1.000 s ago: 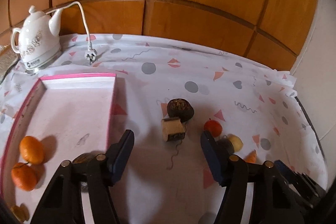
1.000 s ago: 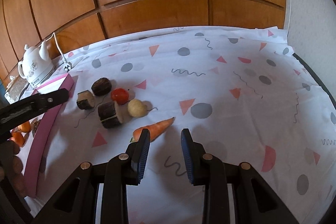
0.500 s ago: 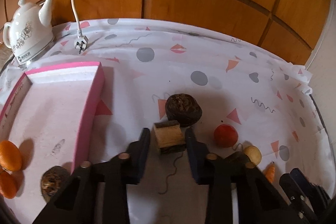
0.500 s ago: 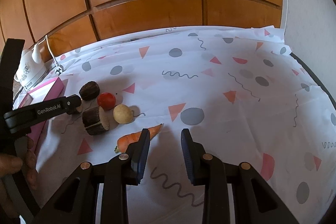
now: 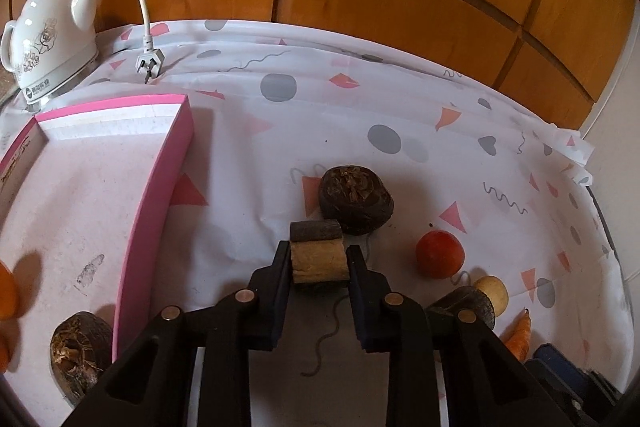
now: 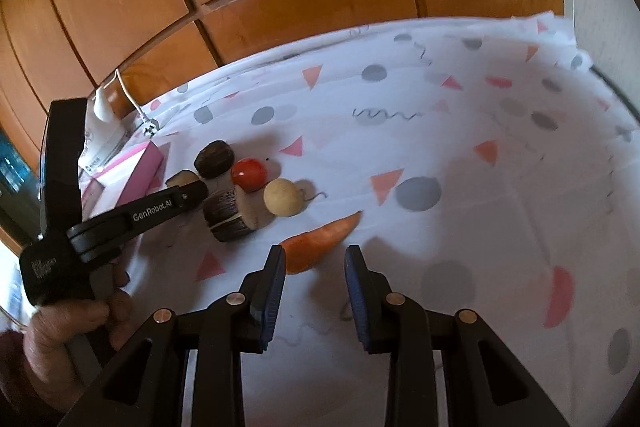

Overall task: Organize fruits
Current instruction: 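Move the right gripper to the orange carrot and grasp it while the left holds the root piece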

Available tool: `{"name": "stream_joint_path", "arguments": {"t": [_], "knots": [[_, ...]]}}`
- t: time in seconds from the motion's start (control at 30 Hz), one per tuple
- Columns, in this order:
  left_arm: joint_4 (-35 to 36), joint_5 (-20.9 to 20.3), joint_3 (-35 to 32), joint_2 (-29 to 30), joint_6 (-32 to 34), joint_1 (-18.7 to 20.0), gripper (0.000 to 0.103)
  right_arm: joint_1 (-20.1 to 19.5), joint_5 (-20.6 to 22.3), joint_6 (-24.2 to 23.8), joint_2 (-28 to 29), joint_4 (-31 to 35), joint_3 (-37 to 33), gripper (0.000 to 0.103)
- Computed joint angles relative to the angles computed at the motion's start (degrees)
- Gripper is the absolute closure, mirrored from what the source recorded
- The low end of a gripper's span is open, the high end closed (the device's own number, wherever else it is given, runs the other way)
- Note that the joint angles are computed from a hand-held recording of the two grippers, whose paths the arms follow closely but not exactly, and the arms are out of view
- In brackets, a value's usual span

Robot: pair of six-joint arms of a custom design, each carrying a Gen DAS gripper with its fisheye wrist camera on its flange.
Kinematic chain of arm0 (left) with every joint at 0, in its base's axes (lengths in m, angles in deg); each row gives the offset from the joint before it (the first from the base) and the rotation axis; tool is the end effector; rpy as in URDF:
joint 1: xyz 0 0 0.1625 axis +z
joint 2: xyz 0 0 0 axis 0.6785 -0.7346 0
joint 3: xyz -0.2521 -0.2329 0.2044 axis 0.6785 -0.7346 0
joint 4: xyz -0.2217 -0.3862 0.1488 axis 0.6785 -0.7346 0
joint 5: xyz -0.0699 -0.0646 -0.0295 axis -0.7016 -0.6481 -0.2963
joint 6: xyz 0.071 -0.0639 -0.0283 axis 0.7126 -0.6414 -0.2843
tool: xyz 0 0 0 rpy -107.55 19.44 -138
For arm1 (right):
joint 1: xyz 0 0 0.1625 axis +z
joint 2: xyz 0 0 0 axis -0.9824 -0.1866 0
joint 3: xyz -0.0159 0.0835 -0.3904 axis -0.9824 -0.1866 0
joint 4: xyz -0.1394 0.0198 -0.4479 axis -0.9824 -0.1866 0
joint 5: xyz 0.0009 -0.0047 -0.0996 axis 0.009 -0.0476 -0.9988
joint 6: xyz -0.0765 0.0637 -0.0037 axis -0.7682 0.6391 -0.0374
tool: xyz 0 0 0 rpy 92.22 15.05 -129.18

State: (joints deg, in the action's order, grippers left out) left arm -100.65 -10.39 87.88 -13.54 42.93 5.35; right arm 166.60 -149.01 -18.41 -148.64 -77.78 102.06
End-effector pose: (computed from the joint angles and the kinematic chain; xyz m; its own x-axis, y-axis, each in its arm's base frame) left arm -0.2691 -0.6313 0.0426 -0.7765 -0.3705 -0.5097 0.1591 0.6674 -0.7275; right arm 0.0898 -0.6285 0.2336 -0.8268 -0.3908 0.4046 -0.5360 0.7658 -0.3554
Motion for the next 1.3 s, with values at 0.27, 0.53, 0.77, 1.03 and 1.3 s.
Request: {"name": "stream_joint_path", "arguments": {"t": [0.27,0.53,0.77,1.03,1.3], "knots": [[0.9,0.7,-0.4,0.3,0.0,-0.1,0.076,1.4,-2.1,3.4,3.1,1.2,-2.4,0.072],[1.5,0.8,-0.4,0.2,-0.2,-0.2,0.076,2.3,-4.6,-2.3,4.0,-4.5,-0.8,0.076],[2.0,0.7,-0.3,-0.1,-0.8,-0.3,0.077,1.8,-3.5,-4.8,4.2,-7.5,0.1,0.076],[2.3,1.5,1.7,-1.6,0.0,-2.3,0.077,2.1,-4.2,-6.0,4.7,-9.2,0.4,0.076],[3.7,1.7,6.3,-5.8,-3.2,-5.2,0.077,2.1,-4.2,-6.1,4.7,-9.1,0.4,0.076]]}}
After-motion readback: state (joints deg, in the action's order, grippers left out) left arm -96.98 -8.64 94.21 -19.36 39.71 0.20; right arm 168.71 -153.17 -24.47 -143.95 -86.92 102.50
